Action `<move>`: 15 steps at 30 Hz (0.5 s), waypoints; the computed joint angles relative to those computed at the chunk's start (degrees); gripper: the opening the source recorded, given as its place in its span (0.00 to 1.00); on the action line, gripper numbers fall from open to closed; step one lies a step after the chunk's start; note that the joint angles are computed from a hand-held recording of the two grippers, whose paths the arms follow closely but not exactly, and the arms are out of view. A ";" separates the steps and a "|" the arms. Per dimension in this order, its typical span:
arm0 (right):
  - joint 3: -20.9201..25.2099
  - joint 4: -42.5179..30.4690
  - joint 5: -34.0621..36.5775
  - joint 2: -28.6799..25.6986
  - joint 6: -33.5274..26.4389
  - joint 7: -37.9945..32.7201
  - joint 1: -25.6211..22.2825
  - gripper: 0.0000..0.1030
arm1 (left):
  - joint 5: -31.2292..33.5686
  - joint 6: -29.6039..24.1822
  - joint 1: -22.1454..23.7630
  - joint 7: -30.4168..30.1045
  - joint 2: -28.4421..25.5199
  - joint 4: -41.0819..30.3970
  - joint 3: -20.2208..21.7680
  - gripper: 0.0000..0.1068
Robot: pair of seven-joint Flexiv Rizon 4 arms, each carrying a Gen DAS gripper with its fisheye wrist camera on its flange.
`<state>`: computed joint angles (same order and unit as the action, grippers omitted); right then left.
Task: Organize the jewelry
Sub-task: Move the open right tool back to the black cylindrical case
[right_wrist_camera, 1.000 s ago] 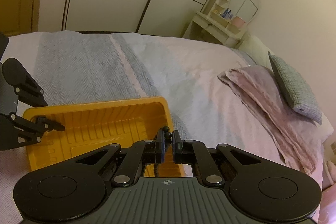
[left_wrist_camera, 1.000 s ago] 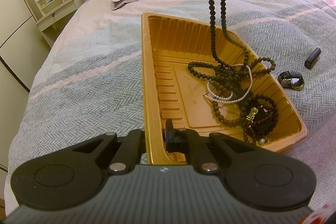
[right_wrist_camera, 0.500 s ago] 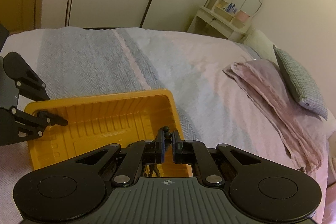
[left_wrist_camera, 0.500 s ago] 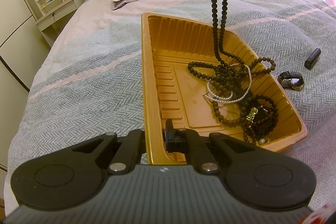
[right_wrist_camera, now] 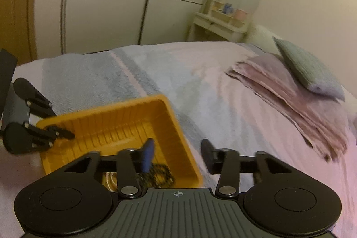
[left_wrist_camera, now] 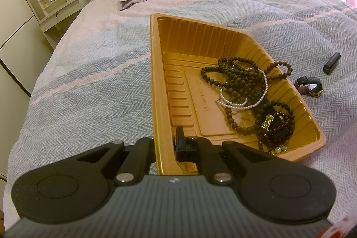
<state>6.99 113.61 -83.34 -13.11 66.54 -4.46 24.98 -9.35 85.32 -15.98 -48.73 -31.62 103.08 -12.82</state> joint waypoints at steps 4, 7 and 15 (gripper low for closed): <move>1.62 8.21 -0.58 6.28 -3.04 6.06 -1.58 0.54 | -0.04 0.04 0.21 0.05 0.05 0.12 -0.20 0.03; 3.46 14.70 1.63 10.95 -5.62 10.94 -3.09 0.54 | 0.01 0.08 0.16 0.04 0.05 0.11 -0.16 0.03; 8.12 27.93 10.05 18.82 -12.71 27.66 -4.41 0.72 | 0.20 0.17 -0.36 -0.67 0.23 0.09 0.36 0.03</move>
<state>15.11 141.54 -73.29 5.72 53.83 23.20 20.57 -9.15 85.48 -16.33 -49.41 -31.39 103.17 -12.47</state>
